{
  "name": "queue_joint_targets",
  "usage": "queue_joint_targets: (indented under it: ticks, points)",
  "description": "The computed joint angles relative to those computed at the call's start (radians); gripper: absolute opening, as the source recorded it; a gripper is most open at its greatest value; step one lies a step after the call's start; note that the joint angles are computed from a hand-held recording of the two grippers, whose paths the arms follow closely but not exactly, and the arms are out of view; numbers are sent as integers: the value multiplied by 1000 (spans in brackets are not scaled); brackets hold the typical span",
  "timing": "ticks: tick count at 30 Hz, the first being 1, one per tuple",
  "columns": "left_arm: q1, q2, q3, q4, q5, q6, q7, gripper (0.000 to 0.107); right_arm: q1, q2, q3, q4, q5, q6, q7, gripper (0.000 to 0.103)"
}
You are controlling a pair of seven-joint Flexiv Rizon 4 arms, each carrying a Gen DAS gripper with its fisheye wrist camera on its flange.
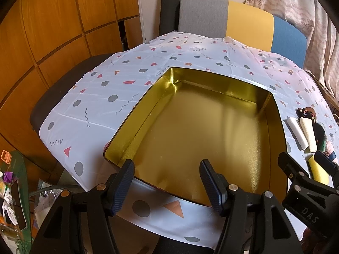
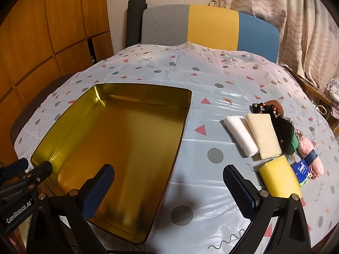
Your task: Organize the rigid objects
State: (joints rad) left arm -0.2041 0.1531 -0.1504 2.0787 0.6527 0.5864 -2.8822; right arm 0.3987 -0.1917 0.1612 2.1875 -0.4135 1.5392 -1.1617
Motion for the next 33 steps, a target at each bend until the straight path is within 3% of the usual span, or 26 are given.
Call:
queue_joint_targets:
  ticks: [11,14,17,19,23,25,29,33]
  points:
    - [-2,-3,-1,-2,-1,6,6,65,-20,6,22,4,40,8,-34,103]
    - [-2,0,18,30,-21,114,10,65,-39,9,36,7,68,22,-73,103]
    - [6,-7,66,113,-95,380,52,65,-49,12,19,22,60,58,-108,103]
    - [15,-29,75,146,-155,499,86,65,-81,11,27,26,80,60,-146,103]
    - [23,-67,63,150,-231,583,147,64,-192,-5,109,3,218,29,-251,103]
    - [17,-99,61,142,-264,637,195,64,-237,-16,123,-10,292,16,-286,103]
    - [-11,-187,48,159,-554,780,487,64,-227,-16,12,15,300,38,-215,103]
    - [-59,-263,42,67,-626,740,616,66,-238,-24,-78,29,288,75,-130,103]
